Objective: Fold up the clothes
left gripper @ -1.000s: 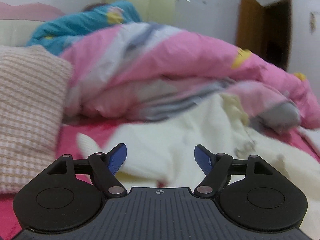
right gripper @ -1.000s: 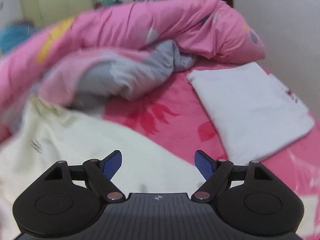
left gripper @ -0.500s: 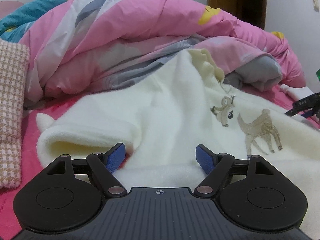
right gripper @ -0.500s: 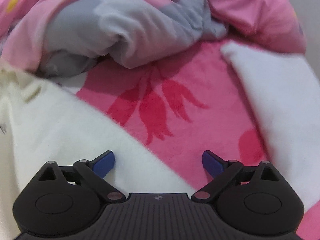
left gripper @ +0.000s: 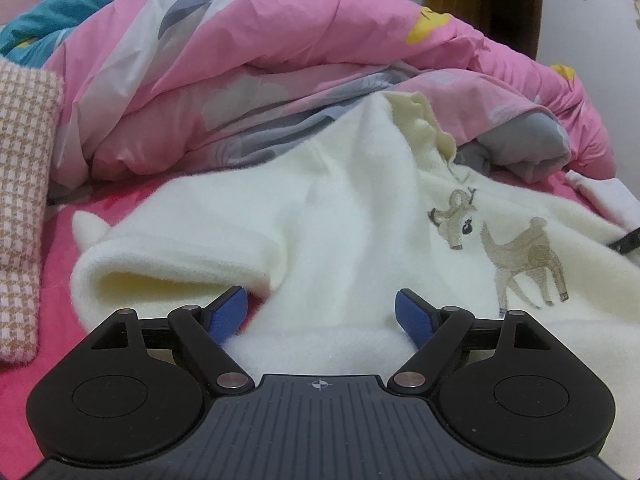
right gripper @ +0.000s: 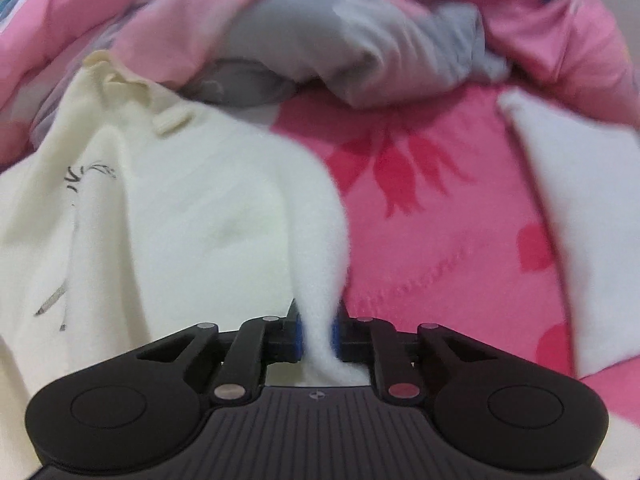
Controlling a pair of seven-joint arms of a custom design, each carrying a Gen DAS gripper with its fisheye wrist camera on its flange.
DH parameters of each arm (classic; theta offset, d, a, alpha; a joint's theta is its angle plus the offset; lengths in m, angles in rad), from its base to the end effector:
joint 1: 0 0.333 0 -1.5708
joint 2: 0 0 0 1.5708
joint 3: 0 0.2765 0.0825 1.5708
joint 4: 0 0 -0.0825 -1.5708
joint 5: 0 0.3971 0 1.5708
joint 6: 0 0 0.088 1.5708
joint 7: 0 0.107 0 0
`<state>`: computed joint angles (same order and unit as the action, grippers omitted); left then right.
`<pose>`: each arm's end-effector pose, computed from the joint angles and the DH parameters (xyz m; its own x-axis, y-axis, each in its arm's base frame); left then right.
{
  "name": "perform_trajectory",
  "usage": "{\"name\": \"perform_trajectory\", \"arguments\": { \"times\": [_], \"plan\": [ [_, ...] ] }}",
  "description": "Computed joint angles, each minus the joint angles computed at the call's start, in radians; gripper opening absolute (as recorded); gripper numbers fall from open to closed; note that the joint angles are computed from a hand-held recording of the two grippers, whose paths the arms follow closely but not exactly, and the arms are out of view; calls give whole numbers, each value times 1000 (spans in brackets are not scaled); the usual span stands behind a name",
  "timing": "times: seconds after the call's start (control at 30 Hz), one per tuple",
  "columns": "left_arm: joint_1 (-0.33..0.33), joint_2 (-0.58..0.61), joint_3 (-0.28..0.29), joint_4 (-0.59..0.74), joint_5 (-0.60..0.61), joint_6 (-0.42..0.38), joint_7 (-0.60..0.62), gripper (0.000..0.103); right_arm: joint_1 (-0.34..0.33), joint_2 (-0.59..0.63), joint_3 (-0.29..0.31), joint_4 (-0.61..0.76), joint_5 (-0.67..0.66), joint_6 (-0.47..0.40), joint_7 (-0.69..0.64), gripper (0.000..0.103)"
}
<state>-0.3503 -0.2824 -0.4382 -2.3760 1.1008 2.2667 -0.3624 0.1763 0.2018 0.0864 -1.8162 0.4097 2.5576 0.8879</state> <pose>0.3690 -0.3400 0.4061 0.3877 -0.9181 0.0823 -0.4774 -0.2764 -0.8341 0.6395 0.1629 0.4427 0.6134 -0.7897 -0.0093 -0.6450 -0.4941 -0.5829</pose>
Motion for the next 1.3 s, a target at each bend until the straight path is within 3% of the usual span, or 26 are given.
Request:
{"name": "perform_trajectory", "arguments": {
  "times": [0.17, 0.27, 0.47, 0.6, 0.73, 0.8, 0.87, 0.97, 1.03, 1.1, 1.13, 1.2, 1.3],
  "plan": [
    [1, -5, 2, -4, -3, 5, 0, 82, 19, -4, 8, 13, 6, 181, 14, 13],
    [3, -9, 3, -7, -5, 11, -1, 82, 59, 58, -26, 94, -122, 273, 163, 13],
    [8, -12, 3, -9, -12, 25, 5, 82, 120, 248, -98, 302, -371, 310, 429, 13],
    [8, -3, 1, -3, -14, 24, 17, 83, 140, 363, -122, 406, -454, 324, 532, 13],
    [6, 3, 3, 1, -18, 24, 26, 83, 151, 436, -138, 479, -505, 271, 605, 14],
    [6, 0, 5, -1, -20, 27, 27, 83, 136, 442, -123, 491, -495, 223, 632, 23],
    [6, -3, 5, -3, -23, 29, 25, 84, 106, 405, -97, 450, -470, 203, 640, 41],
    [8, -5, 3, -5, -23, 28, 20, 85, 26, 294, -30, 319, -378, 206, 597, 43],
    [8, -4, 0, -4, -21, 24, 15, 86, -69, 157, 48, 158, -223, 224, 510, 43],
    [8, -8, -1, -7, -18, 23, 7, 86, -156, 16, 104, 15, -4, 208, 386, 54],
    [8, -11, -2, -9, -15, 23, 1, 86, -192, -56, 121, -52, 128, 188, 308, 69],
    [8, -17, -5, -13, -11, 18, -11, 86, -231, -208, 110, -182, 400, 112, 143, 75],
    [5, -33, -13, -22, -7, 8, -34, 86, -227, -438, 9, -397, 614, -42, -10, 75]
  ]
}}
